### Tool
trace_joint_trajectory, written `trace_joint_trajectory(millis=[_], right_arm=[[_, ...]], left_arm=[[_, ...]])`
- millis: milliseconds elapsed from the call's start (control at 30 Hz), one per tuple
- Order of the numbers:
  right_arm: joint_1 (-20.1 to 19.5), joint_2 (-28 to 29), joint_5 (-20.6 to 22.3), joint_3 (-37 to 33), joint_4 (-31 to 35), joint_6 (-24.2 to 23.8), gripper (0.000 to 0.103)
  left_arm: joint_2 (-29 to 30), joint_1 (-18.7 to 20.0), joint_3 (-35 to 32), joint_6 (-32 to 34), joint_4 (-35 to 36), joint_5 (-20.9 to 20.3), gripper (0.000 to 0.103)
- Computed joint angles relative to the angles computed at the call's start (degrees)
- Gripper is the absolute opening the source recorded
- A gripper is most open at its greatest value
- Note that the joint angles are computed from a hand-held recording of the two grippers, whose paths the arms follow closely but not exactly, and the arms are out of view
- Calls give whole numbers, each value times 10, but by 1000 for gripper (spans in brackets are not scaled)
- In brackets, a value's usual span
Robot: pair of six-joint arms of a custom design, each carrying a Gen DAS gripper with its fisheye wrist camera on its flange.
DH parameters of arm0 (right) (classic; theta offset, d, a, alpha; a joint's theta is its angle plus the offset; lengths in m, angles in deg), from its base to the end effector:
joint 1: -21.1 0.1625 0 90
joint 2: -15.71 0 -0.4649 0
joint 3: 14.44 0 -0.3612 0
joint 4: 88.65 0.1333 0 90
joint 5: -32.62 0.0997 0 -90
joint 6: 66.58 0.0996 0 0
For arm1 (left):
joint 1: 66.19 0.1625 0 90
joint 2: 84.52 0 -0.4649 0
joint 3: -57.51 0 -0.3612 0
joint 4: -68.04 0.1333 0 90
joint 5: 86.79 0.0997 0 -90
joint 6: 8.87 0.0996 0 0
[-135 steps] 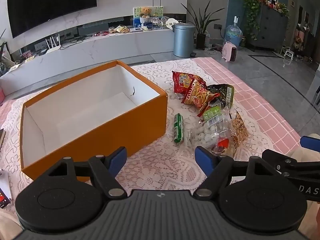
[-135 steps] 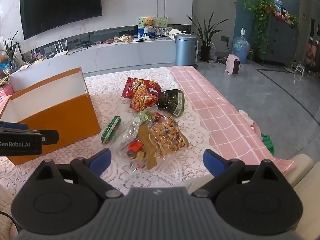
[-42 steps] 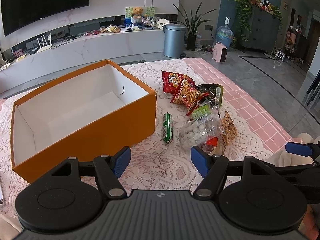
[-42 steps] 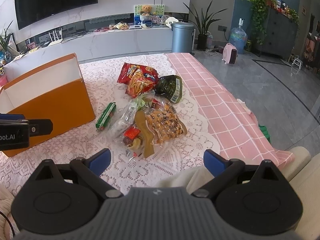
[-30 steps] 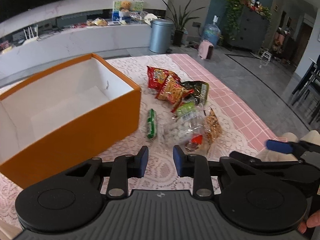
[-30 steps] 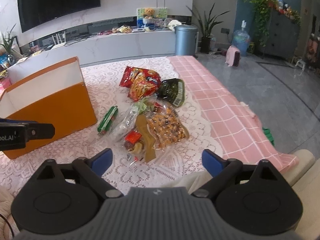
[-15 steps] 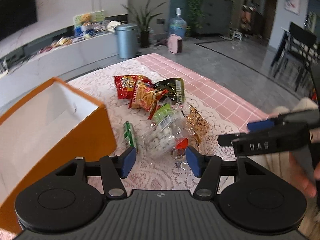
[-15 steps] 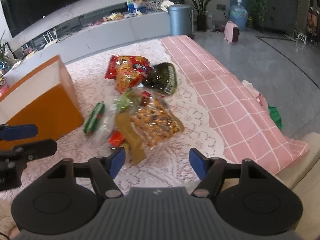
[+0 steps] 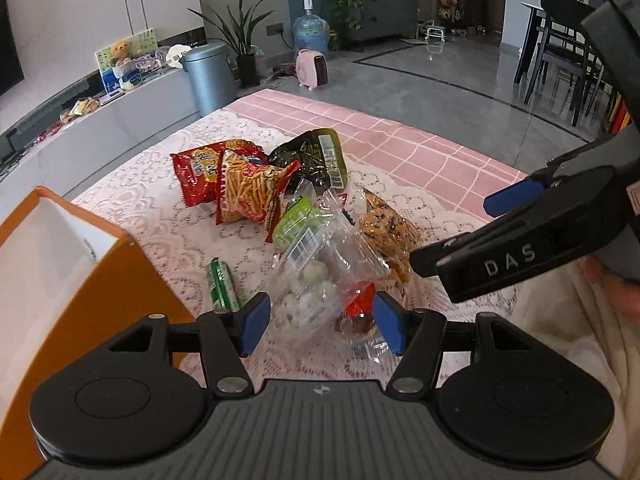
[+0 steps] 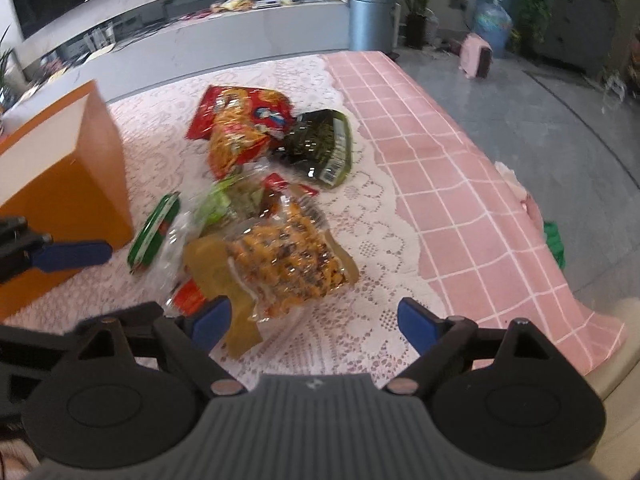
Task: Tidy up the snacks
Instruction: 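Reach the left tool to the clear egg bag while the right tool reaches the nut pack, then close the left tool on the egg bag while the right tool grips the nut pack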
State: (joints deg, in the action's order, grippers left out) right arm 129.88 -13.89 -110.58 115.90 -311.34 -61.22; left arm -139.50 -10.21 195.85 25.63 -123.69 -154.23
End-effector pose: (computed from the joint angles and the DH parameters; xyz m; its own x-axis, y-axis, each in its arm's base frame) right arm 0.1966 -0.4117 0.0394 -0.7260 0.2825 0.6270 -0.2063 0.7804 -0.5903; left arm -0.0996 -0.4542 0.1286 -0.3858 0.7888 -0.4786 0.9094 0.4124 -0.0535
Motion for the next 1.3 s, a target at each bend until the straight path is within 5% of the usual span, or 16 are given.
trace_joint_trajectory(millis=[267,533,1000,1300], right_arm=[[-23,8,20,-16,-44,-9,88],[-46,11,69,-32,-50,-10,94],[-85,-13,102,-50,102,118,99],[-78,7,88,-74,95,80,95]], left_arm=[[55,-6,7,33,-98,19,70],[34,4,4,15,-108,9,64],[46,17,-21,-26,-94,60,33],[39,12,-23,-67,-63,96,30]])
